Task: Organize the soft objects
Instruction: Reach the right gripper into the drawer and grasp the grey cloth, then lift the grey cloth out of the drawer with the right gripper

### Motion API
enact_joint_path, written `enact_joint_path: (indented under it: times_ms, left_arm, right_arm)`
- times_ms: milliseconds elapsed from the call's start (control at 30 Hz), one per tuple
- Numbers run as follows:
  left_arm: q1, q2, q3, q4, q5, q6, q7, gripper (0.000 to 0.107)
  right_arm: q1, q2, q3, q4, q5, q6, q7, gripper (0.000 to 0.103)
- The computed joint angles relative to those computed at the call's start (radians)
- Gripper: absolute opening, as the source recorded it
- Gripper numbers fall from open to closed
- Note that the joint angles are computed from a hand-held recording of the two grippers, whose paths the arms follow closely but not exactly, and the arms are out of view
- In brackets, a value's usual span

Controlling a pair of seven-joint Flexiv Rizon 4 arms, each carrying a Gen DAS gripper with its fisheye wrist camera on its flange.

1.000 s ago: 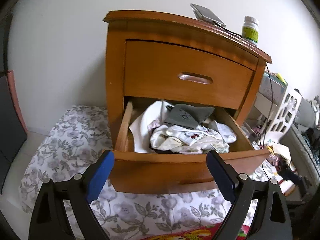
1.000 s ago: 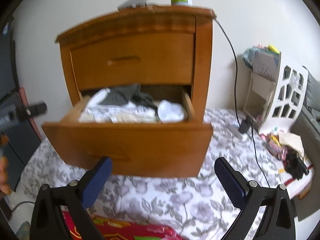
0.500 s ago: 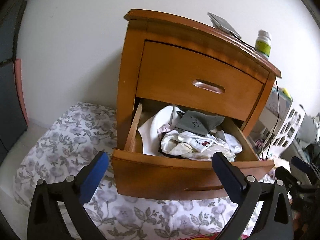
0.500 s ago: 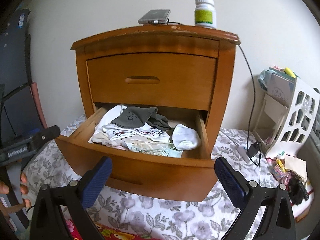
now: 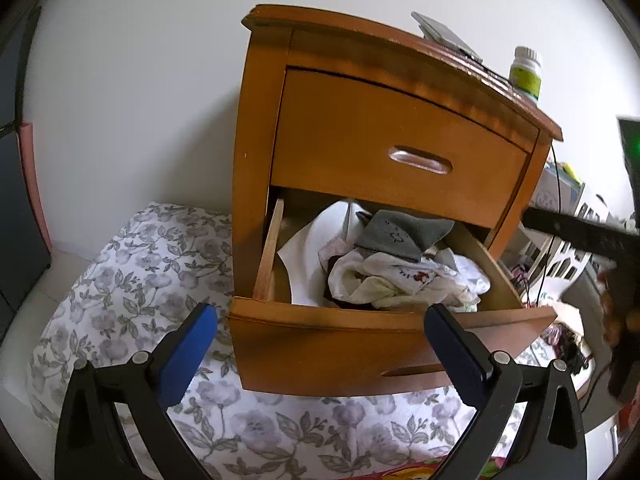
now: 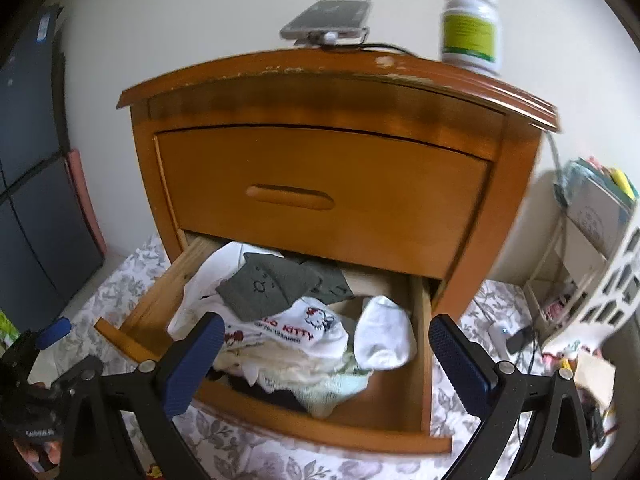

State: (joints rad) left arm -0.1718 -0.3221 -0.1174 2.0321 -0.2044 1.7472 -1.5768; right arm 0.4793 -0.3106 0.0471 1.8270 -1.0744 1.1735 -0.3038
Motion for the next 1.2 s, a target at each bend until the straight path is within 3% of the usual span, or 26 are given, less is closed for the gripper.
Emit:
enact_joint_path:
  times_ms: [367,467,733,900,967,1200]
  left_arm:
    - [0.005,-0.023,-0.001,-0.033,0.006,-0.074,0.059,0.103]
    - [0.014,-0.028,-0.012,-0.038,0.005,-0.079,0.078,0.103]
    - [0.053,-0.046,-0.057,-0.048,-0.019,-0.091,0.122,0.103]
    - [0.047,-0.055,-0.051,-0.055,-0.025,-0.092,0.132,0.103]
    - [0.055,-0.054,-0.06,-0.055,-0.027,-0.092,0.14,0.103]
    - [0.062,-0.057,-0.069,-0.053,-0.036,-0.087,0.152,0.103]
  right_arm:
    - [0.041,-0.205,0.027,-0.271,0.334,-0.188,-0.456,0.098]
    - [0.056,-0.256,0.022,-0.339,0.39,-0.243,-0.556,0.089]
    - [0.082,-0.335,0.002,-0.447,0.471,-0.323,-0.714,0.078]
    - [0.087,-0.37,-0.002,-0.497,0.511,-0.365,-0.771,0.059]
    - [0.084,-0.381,0.002,-0.509,0.534,-0.377,-0.788,0.056]
    - [0.082,-0.389,0.004,-0.506,0.57,-0.358,-0.819,0.027]
